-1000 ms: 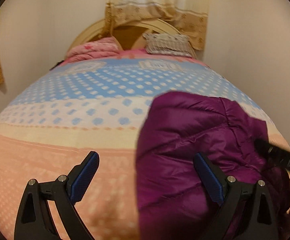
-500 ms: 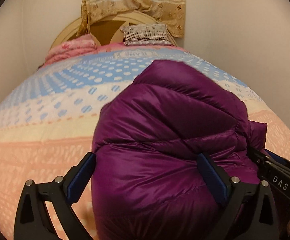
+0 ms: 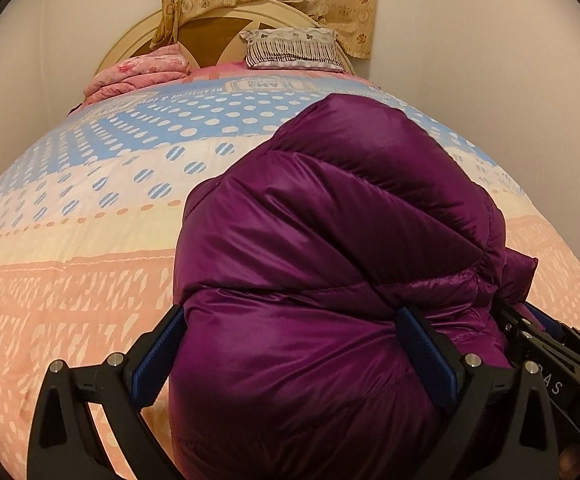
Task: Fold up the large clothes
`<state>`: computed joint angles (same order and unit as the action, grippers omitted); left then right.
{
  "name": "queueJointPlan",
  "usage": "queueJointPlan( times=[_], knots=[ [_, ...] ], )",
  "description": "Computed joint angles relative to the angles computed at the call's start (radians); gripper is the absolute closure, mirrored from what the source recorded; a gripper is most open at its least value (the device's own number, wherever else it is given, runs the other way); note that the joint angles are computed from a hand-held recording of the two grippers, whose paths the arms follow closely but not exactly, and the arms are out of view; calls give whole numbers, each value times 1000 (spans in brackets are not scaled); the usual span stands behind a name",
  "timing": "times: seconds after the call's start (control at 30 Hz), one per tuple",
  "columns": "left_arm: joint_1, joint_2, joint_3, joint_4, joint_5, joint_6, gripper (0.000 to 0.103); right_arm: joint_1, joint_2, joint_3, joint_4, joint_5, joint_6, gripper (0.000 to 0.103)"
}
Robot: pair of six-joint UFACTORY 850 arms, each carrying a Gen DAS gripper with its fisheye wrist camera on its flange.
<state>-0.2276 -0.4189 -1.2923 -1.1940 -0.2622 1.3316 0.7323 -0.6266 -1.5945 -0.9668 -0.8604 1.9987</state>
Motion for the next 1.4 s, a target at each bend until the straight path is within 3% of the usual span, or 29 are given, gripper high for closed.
queueJointPlan(
  times=[0.67, 0.73, 0.77, 0.8, 0.83, 0.87, 0.9, 1.0, 1.07, 1.1, 1.2, 1.27, 1.33, 1.37, 1.4],
  knots=[
    [7, -26, -26, 99, -30, -109, 1, -13, -12, -9, 43, 29, -26, 42],
    [21, -32, -46, 146, -88, -148, 1, -18, -3, 3, 47, 54, -27, 41],
    [47, -24, -47, 125, -157, -123, 1, -20, 9, 18, 42, 76, -20, 40],
    [76, -2, -28, 62, -206, -70, 1, -24, 32, 45, 42, 108, -18, 33],
    [110, 28, 3, -11, -253, 2, 1, -23, 57, 71, 47, 125, -16, 16],
    [134, 52, 28, -43, -274, 44, 1, -14, 88, 107, 11, 133, 27, 6],
    [153, 66, 44, -49, -296, 60, 1, 4, 123, 151, -66, 134, 112, 0],
    [213, 64, 59, 4, -392, 0, 1, 38, 162, 197, -113, 104, 143, 0],
    [218, 43, 55, 55, -420, -50, 1, 43, 179, 235, -150, 167, 200, 0],
    [214, 39, 61, 66, -415, -57, 1, 38, 177, 247, -158, 223, 212, 1],
    [203, 19, 50, 96, -442, -137, 1, 34, 175, 270, -218, 274, 298, 4],
    [197, 10, 47, 81, -456, -135, 1, 24, 184, 293, -277, 335, 370, 14],
    [189, -1, 34, 55, -506, -98, 1, 16, 184, 299, -342, 401, 415, 33],
    [183, -5, 32, 43, -540, -76, 1, 12, 181, 300, -380, 437, 450, 36],
    [176, 7, 41, 36, -533, -54, 2, 8, 188, 313, -453, 471, 527, 47]
  ],
)
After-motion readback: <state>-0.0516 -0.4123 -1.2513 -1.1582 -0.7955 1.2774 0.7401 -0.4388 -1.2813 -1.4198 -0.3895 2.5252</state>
